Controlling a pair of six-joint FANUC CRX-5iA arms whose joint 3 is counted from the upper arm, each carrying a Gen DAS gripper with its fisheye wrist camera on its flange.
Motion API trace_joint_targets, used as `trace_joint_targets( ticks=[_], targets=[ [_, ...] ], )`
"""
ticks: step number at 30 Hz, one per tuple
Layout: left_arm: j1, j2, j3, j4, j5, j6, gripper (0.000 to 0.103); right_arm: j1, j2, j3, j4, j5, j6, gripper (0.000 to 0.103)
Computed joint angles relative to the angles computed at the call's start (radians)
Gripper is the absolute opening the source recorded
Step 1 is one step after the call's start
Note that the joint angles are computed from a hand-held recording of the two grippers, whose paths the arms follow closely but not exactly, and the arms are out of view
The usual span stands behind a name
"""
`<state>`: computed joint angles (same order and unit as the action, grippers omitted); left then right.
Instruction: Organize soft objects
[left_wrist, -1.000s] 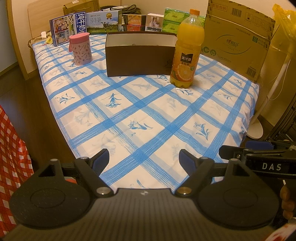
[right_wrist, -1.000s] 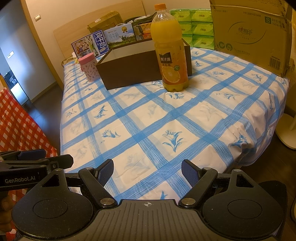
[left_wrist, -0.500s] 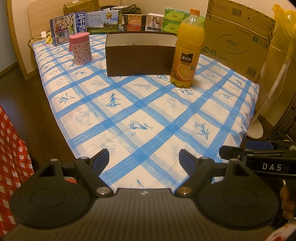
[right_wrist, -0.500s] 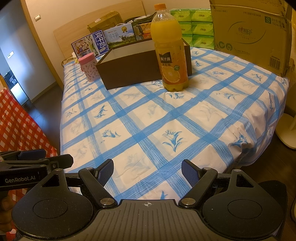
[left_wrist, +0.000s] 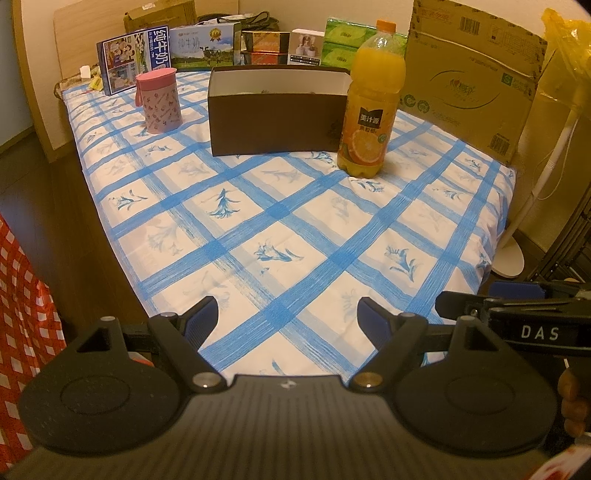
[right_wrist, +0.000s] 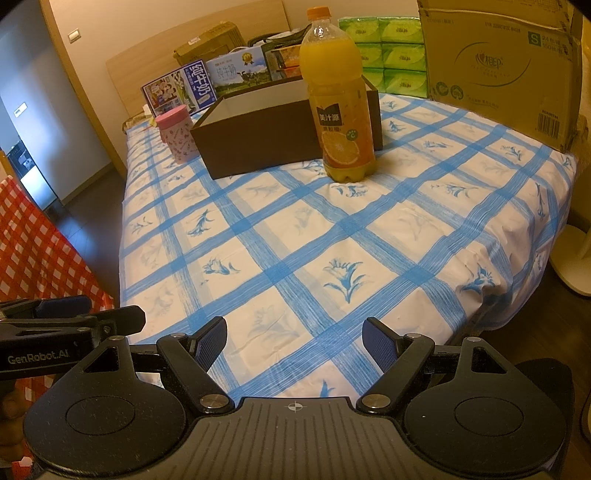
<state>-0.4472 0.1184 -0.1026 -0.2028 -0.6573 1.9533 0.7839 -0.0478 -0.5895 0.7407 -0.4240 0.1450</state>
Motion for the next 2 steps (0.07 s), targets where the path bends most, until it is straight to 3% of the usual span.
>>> trace_joint_targets(
  ticks=[2],
  targets=[
    [0.0,0.0,0.0,0.003,-0.002,0.001,0.081,0.0,0.0,0.0,0.0,0.0,0.0,0.08]
  ],
)
